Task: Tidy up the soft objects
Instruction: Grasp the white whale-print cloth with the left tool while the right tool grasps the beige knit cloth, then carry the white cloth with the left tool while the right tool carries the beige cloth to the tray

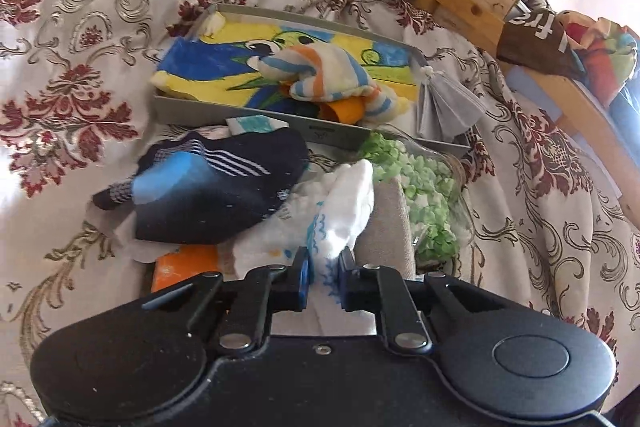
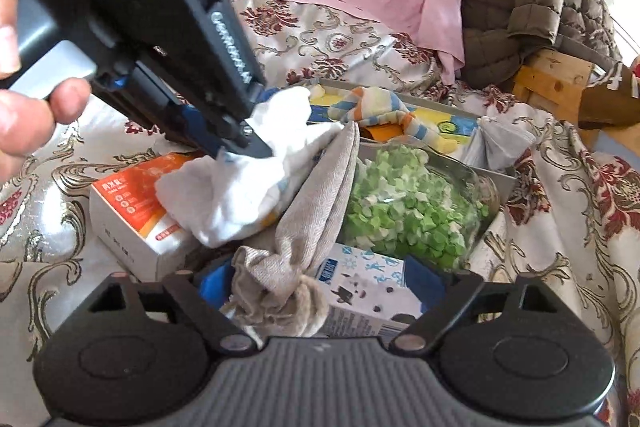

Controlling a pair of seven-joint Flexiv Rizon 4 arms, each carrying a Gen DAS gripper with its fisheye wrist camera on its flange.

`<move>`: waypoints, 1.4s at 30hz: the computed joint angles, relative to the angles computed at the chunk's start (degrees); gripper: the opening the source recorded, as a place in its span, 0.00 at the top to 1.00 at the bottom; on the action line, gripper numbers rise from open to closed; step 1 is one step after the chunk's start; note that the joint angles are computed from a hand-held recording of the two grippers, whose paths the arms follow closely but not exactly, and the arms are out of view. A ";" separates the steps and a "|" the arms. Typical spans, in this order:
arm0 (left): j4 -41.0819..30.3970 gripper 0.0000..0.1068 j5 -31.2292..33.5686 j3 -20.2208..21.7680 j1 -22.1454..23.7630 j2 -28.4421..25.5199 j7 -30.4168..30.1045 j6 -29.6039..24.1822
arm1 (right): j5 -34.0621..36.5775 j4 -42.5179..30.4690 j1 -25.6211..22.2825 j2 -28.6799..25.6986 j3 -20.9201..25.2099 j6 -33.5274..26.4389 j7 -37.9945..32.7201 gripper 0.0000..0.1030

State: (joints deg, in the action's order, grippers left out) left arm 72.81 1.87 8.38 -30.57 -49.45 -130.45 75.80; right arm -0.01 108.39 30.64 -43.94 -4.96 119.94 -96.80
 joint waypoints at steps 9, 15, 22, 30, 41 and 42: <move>4.04 0.88 2.97 2.95 -1.39 3.44 -2.35 -0.46 | -6.42 -0.66 -4.53 -0.94 4.57 1.18 0.14 0.55; 4.72 0.88 6.28 4.93 -2.93 5.20 -4.24 -2.07 | -3.73 -0.34 -2.61 -0.95 2.98 3.54 -0.60 0.63; 2.77 0.89 11.91 6.95 -4.99 6.74 -7.55 -6.48 | 1.86 0.34 1.22 -0.92 0.11 8.08 -4.80 0.64; 1.21 0.89 18.10 5.65 -4.96 9.36 -10.73 -10.03 | 7.87 -0.06 2.17 -0.61 0.38 13.26 -8.79 0.64; -2.25 0.89 20.31 4.70 -2.95 10.07 -15.10 -7.68 | 0.40 -3.68 -5.73 -0.76 5.53 16.04 -2.34 0.64; -3.16 0.89 20.32 4.82 -2.74 9.63 -15.49 -7.42 | -1.50 -4.91 -6.91 -1.28 6.04 16.58 -1.27 0.64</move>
State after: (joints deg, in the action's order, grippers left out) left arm 69.65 22.18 13.19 -33.31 -39.82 -145.94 68.38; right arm -1.51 103.48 23.73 -45.22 1.08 136.53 -98.07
